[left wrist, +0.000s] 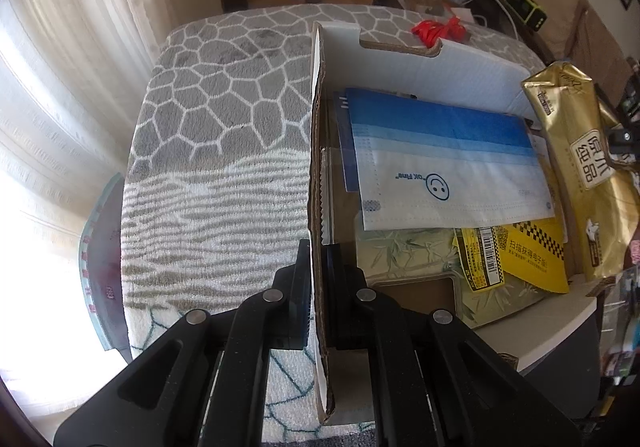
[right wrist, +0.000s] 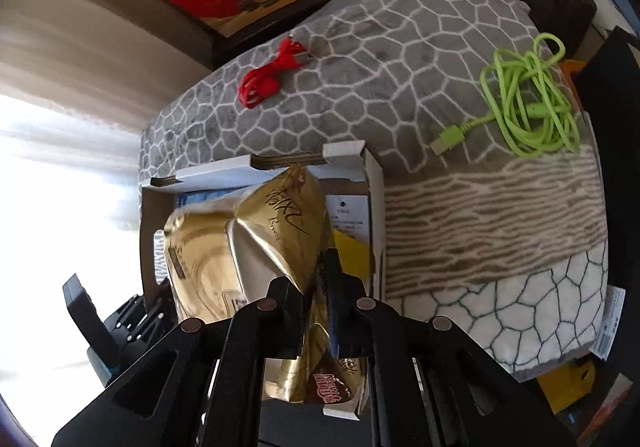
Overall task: Organize objects
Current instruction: 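Lower the gold snack bag into the box and open the right tool, then move the right tool to the green cable and grasp it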
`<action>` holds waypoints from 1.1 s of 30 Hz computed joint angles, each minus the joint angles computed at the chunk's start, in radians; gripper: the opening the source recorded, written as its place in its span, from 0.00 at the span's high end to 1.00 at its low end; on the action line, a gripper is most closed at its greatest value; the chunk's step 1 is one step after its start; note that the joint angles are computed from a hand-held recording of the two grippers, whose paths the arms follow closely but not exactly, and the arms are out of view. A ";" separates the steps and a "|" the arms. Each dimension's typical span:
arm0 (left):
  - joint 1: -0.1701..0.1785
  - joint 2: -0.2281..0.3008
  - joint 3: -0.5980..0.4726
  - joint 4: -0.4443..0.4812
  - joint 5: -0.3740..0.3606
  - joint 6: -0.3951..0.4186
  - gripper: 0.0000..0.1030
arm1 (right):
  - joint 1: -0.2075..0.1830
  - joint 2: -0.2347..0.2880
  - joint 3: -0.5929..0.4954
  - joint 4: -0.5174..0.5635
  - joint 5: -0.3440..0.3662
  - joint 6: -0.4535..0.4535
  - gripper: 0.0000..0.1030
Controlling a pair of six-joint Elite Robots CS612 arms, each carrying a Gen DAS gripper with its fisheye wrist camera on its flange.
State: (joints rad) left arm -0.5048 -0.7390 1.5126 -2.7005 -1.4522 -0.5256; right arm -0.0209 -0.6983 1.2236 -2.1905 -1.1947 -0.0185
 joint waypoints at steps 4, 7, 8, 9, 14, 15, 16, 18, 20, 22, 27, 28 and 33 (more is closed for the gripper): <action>0.001 0.000 0.000 -0.001 -0.004 -0.001 0.94 | 0.005 0.000 0.001 0.034 -0.047 -0.042 0.81; 0.001 0.000 -0.002 0.000 -0.003 -0.002 0.94 | 0.024 -0.013 0.021 -0.002 -0.124 -0.116 0.80; 0.002 0.000 -0.001 0.000 -0.003 -0.002 0.94 | 0.029 -0.018 0.029 -0.022 -0.146 -0.141 0.80; 0.002 0.001 -0.001 -0.002 -0.004 -0.003 0.94 | 0.034 -0.022 0.034 -0.040 -0.165 -0.162 0.79; 0.004 0.003 -0.003 -0.004 -0.006 -0.001 0.94 | 0.037 -0.052 0.062 -0.114 -0.195 -0.260 0.55; 0.004 0.003 -0.003 -0.004 -0.006 -0.001 0.94 | 0.036 -0.058 0.067 -0.139 -0.204 -0.280 0.55; 0.003 0.003 -0.002 -0.003 -0.003 0.001 0.94 | 0.033 -0.062 0.067 -0.159 -0.212 -0.290 0.54; 0.002 0.003 -0.002 -0.003 0.001 0.003 0.94 | 0.022 -0.063 0.053 -0.165 -0.209 -0.289 0.50; 0.002 0.003 -0.002 -0.004 -0.001 0.001 0.94 | 0.010 -0.057 0.032 -0.154 -0.207 -0.285 0.47; 0.002 0.003 -0.001 -0.006 -0.001 -0.002 0.94 | 0.002 -0.047 0.013 -0.158 -0.236 -0.280 0.46; 0.003 0.005 0.000 -0.015 -0.005 -0.016 0.94 | -0.028 -0.010 -0.034 -0.171 -0.268 -0.272 0.38; 0.002 0.005 0.000 -0.018 -0.001 -0.016 0.94 | -0.036 -0.001 -0.042 -0.175 -0.268 -0.262 0.37; 0.002 0.005 0.002 -0.022 -0.002 -0.016 0.94 | -0.067 0.042 -0.072 -0.217 -0.273 -0.233 0.37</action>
State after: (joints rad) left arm -0.5028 -0.7339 1.5148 -2.7224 -1.4537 -0.5417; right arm -0.0874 -0.6560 1.1512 -2.4077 -1.4674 -0.2516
